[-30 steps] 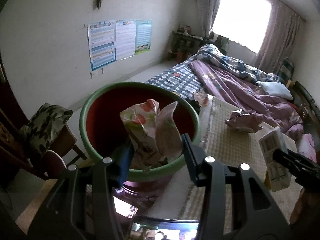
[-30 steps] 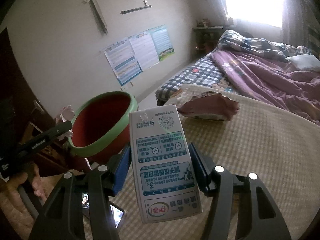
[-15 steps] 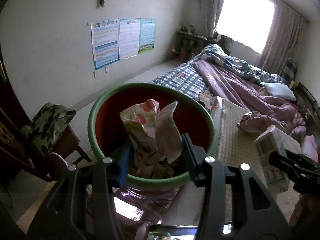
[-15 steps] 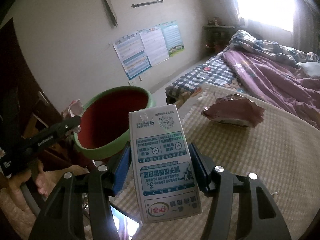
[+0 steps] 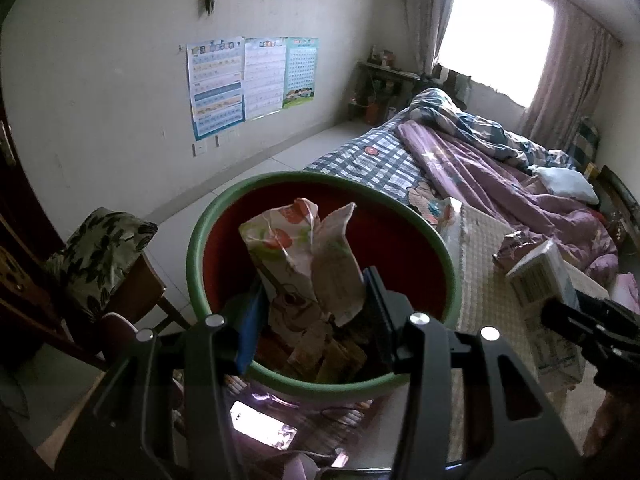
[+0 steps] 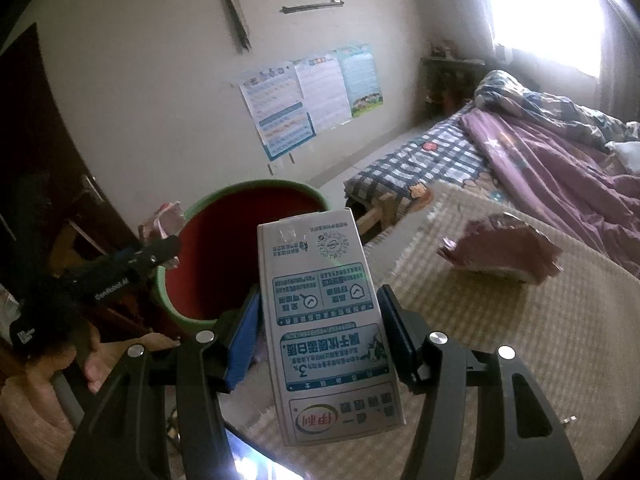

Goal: Collect trash
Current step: 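Carry the floral bag and milk carton over the green basin and open both tools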

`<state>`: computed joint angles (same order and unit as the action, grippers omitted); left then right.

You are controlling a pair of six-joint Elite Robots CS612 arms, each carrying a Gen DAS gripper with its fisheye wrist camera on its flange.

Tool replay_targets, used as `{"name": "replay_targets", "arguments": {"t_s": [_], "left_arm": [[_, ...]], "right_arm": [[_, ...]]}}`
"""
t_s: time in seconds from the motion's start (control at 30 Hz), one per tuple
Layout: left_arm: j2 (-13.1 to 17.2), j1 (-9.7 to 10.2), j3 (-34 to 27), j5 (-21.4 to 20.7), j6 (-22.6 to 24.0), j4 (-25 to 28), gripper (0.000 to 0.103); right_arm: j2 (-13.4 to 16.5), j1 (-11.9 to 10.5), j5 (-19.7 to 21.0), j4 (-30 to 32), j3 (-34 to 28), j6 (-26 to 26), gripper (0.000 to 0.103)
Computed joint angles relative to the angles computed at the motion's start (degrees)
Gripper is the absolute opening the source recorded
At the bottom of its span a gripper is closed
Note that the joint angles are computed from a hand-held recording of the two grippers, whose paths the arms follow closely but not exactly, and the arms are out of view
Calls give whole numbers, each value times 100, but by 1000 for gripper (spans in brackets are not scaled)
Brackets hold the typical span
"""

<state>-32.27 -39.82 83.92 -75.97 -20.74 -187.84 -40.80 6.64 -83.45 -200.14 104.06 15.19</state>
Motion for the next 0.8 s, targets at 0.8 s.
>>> {"name": "replay_targets", "arguments": {"t_s": [0.8], "left_arm": [[236, 162, -467, -195, -181, 590, 52]], "right_arm": [[479, 140, 460, 501, -1120, -395, 57]]}}
